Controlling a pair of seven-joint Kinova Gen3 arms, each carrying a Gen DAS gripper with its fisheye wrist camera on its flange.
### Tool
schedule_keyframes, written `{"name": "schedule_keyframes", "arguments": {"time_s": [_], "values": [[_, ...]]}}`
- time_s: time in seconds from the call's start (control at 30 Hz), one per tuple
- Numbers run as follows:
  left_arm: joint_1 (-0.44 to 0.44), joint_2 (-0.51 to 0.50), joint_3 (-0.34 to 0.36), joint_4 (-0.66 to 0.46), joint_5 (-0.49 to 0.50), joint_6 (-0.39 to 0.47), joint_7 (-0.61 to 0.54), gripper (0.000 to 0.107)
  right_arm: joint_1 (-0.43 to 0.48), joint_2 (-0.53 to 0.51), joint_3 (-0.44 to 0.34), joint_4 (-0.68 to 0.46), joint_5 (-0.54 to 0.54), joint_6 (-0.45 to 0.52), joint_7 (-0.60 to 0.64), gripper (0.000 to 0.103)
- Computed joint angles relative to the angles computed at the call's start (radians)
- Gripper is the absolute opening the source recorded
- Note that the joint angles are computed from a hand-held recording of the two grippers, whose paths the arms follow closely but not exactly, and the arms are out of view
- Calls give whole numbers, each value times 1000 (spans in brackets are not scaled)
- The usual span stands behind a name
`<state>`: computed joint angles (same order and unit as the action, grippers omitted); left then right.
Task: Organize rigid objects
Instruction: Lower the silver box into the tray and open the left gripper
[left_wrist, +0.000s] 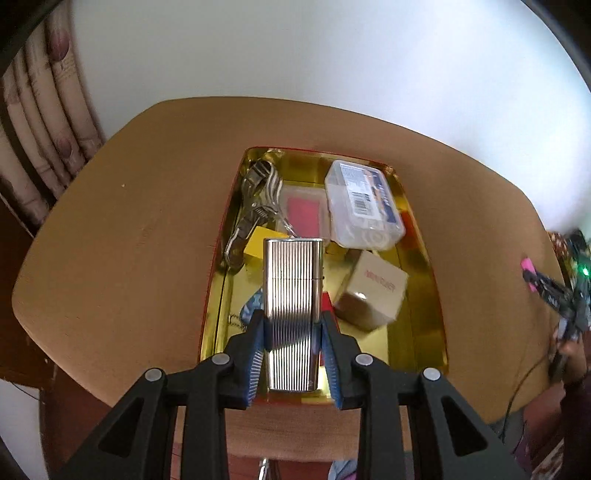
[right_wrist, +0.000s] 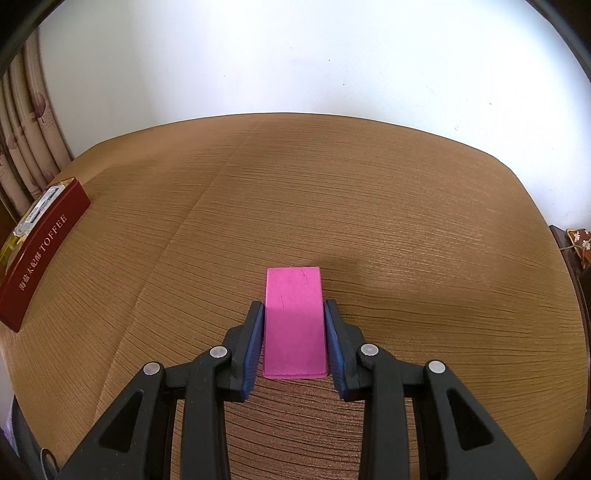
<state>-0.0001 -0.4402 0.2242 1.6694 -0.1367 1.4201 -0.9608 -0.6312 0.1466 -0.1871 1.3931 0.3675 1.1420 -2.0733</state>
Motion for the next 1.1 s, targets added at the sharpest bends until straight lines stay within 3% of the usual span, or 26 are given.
{"name": "schedule_keyframes", "arguments": {"time_s": [0.2, 0.63, 0.87, 1.1], "values": [[-19, -1, -2, 48, -10, -52, 31, 29, 0, -3, 1, 4, 0, -1, 1, 30], [-17, 6, 97, 62, -123, -20, 112, 33, -16, 2, -4, 3, 24, 7, -23, 30], [-17, 22, 205, 26, -211, 50, 175, 43, -39, 15, -4, -2, 53, 19, -43, 29], [7, 25, 288, -6, -272, 121, 219, 46, -77, 42, 0, -34, 84, 64, -106, 29]]}}
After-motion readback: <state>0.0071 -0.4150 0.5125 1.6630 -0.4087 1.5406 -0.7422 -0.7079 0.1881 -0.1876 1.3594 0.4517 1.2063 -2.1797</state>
